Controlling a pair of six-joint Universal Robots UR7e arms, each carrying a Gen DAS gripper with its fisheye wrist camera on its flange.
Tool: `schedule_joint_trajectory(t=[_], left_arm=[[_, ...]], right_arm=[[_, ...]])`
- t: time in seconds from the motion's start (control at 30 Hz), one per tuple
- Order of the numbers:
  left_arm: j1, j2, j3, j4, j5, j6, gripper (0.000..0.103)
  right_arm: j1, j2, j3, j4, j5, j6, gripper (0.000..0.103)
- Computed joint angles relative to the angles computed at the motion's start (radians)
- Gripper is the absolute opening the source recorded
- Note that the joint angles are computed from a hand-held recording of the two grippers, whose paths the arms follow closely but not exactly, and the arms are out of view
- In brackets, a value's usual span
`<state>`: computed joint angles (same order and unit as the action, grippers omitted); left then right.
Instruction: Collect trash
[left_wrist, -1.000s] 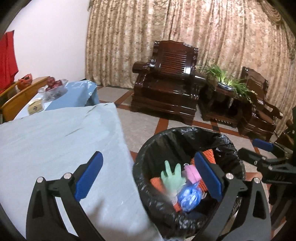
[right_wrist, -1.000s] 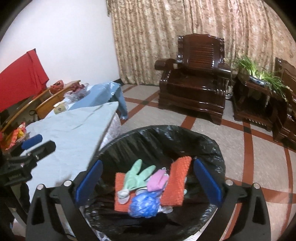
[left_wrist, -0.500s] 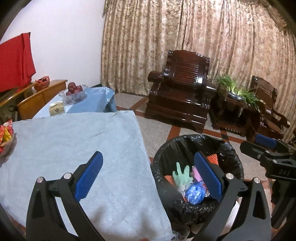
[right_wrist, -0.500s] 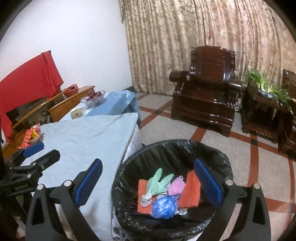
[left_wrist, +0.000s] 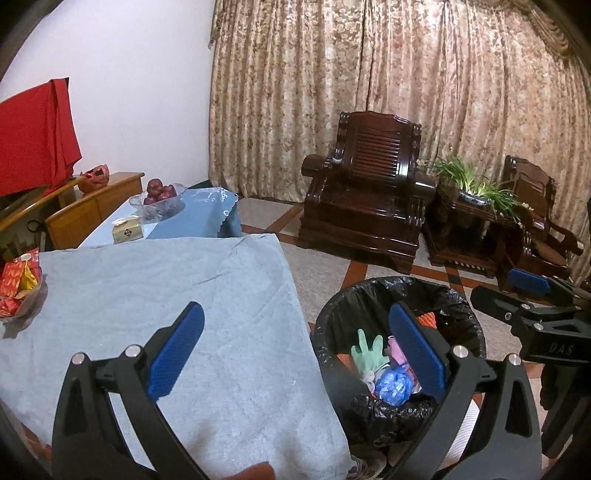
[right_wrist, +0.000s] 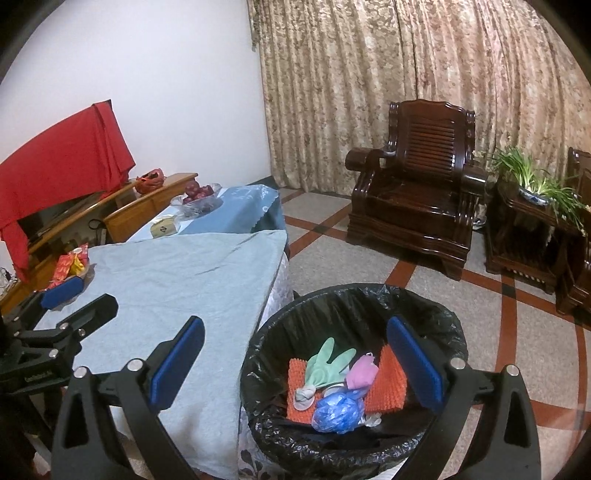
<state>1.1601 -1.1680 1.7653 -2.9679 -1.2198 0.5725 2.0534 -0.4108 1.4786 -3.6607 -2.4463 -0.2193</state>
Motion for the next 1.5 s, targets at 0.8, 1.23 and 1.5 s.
schedule_joint_trajectory(t=[0.8,1.23,1.5], left_arm=[[0.003,-0.004,-0.005,0.008,-0.001,0.001,0.098],[0.003,-0.005,-0.004,0.005,-0.001,0.002,0.098],[0.003,-0.005,-0.002,0.005,-0.001,0.0,0.098]], right_arm=[[0.006,0.006,-0.011,0.008,-0.007,-0.002,0.097],[0.01,0.006,-0.015,0.013,-0.009,-0.003,0.097],[0.01,0.007,-0.016,0.013,-0.01,-0.002,0.097]])
